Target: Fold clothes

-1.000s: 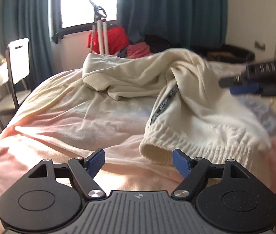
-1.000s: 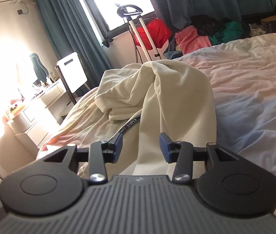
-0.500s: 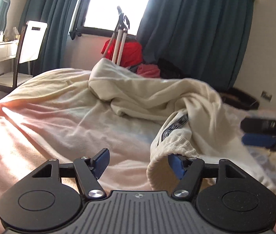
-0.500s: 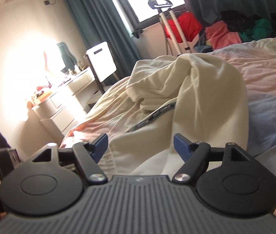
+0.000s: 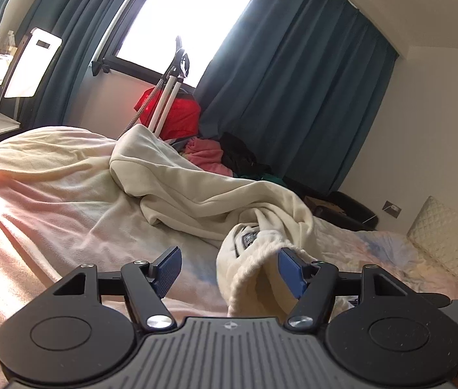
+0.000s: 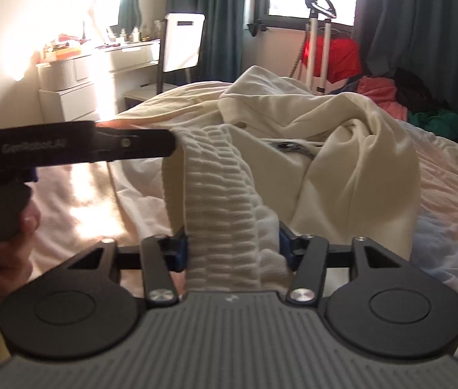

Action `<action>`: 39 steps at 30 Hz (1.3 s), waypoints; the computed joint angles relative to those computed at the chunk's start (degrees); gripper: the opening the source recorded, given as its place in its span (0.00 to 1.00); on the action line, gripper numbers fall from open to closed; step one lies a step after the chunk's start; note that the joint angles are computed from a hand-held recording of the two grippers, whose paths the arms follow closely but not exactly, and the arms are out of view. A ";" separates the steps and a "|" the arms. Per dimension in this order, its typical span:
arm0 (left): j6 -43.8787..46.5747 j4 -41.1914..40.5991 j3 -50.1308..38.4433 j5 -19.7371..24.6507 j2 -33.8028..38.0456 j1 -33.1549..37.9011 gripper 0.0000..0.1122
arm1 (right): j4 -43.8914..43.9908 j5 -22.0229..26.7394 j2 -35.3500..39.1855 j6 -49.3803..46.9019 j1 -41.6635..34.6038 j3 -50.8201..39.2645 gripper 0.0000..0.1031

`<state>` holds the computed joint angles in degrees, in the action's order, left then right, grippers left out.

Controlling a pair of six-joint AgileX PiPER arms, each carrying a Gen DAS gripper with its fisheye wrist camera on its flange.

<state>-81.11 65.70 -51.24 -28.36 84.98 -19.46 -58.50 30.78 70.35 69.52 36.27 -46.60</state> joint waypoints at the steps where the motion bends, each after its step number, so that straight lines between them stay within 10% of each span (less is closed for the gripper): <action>1: -0.75 0.28 0.21 -1.46 -0.40 0.54 0.61 | -2.80 2.96 -0.33 3.40 0.68 -0.28 0.44; 11: -3.58 6.81 2.09 -5.74 -3.78 -0.24 0.67 | 3.17 17.90 -15.84 24.58 -13.47 4.80 0.46; 17: -4.02 14.90 3.42 -0.94 -5.24 -6.56 0.67 | 30.40 7.65 -23.59 10.62 -38.36 10.65 0.47; 25: -4.05 18.76 6.42 6.13 -7.26 -13.73 0.67 | 7.34 16.69 -31.45 32.98 -19.75 12.46 0.75; 32: -7.35 21.96 5.65 10.95 -5.63 -15.90 0.67 | 16.80 5.39 -27.57 -1.82 -25.43 6.80 0.74; 39: -20.42 34.02 3.55 12.37 -4.30 -15.21 0.67 | 9.04 20.69 -15.80 -40.32 -7.72 -1.95 0.71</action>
<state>-101.53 99.72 -47.69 -15.99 80.67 -34.67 -49.46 51.47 54.55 29.20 28.56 -48.55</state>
